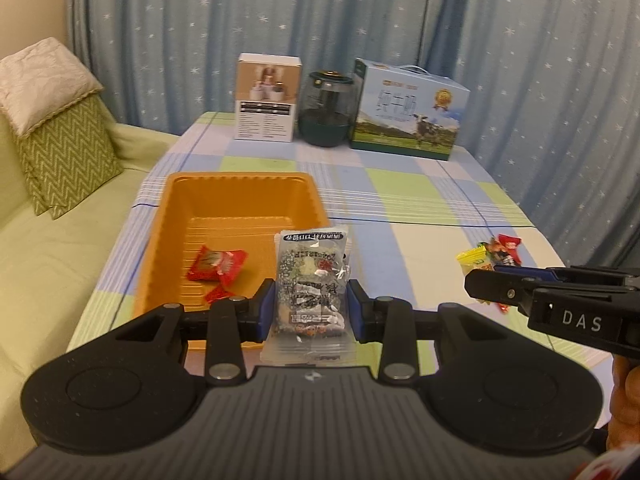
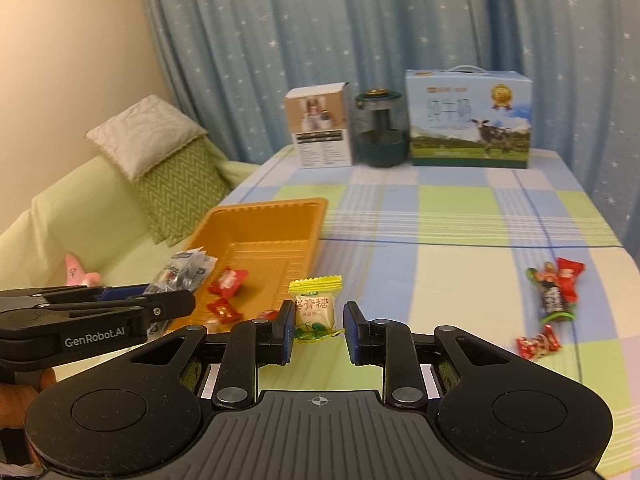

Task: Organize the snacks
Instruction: 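Carry the packet and yellow candy over the orange tray with both tools, then open both tools to drop the packet and yellow candy into the tray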

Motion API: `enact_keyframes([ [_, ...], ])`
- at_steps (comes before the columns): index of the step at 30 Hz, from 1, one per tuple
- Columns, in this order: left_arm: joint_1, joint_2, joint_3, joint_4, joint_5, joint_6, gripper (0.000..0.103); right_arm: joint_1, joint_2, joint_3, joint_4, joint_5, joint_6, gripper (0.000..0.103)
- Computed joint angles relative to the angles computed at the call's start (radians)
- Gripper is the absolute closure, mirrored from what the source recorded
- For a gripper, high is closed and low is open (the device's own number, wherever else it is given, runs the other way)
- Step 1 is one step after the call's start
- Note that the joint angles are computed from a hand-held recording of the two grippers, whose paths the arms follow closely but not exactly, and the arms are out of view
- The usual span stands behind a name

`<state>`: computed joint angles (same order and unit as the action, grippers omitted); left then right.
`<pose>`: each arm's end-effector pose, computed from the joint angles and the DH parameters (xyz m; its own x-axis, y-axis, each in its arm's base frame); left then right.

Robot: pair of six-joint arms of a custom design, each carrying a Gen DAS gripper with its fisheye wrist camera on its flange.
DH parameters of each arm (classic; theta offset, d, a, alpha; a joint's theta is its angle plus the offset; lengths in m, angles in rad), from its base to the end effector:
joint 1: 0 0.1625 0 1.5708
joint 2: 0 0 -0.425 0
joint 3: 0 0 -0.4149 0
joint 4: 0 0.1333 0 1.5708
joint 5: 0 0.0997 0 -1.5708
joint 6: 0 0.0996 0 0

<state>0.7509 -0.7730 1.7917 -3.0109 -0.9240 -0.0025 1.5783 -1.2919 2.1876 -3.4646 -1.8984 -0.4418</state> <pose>-0.3399 -0.5816 0.0743 -0.7264 0.4137 -0.5489 0.6653 0.6236 -0.4104 0.1051 -0.5088 0.2799 -0.8560 0.0063 0.5170 -0.4094 0.6024 -0.6852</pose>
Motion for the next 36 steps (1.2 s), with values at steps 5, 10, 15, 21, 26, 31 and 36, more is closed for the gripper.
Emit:
enact_keyframes([
  [5,0.017,-0.011,0.002,0.000,0.011,-0.003,0.070,0.008,0.039,-0.035,0.021,0.008,0.002,0.077],
  [10,0.043,-0.015,-0.008,0.007,0.024,-0.005,0.070,0.013,0.088,-0.084,0.047,0.021,0.000,0.077],
  [15,0.072,-0.004,-0.039,0.016,0.035,0.013,0.070,0.012,0.144,-0.141,0.077,0.036,0.016,0.077],
  [21,0.106,0.024,-0.096,0.033,0.040,0.042,0.070,0.003,0.197,-0.213,0.115,0.053,0.045,0.077],
  [26,0.131,0.057,-0.149,0.043,0.037,0.067,0.070,-0.005,0.228,-0.258,0.134,0.055,0.056,0.077],
  [31,0.149,0.091,-0.192,0.047,0.030,0.089,0.069,-0.014,0.246,-0.282,0.146,0.058,0.066,0.077],
  [36,0.154,0.104,-0.204,0.049,0.025,0.078,0.069,-0.019,0.250,-0.287,0.152,0.057,0.072,0.077],
])
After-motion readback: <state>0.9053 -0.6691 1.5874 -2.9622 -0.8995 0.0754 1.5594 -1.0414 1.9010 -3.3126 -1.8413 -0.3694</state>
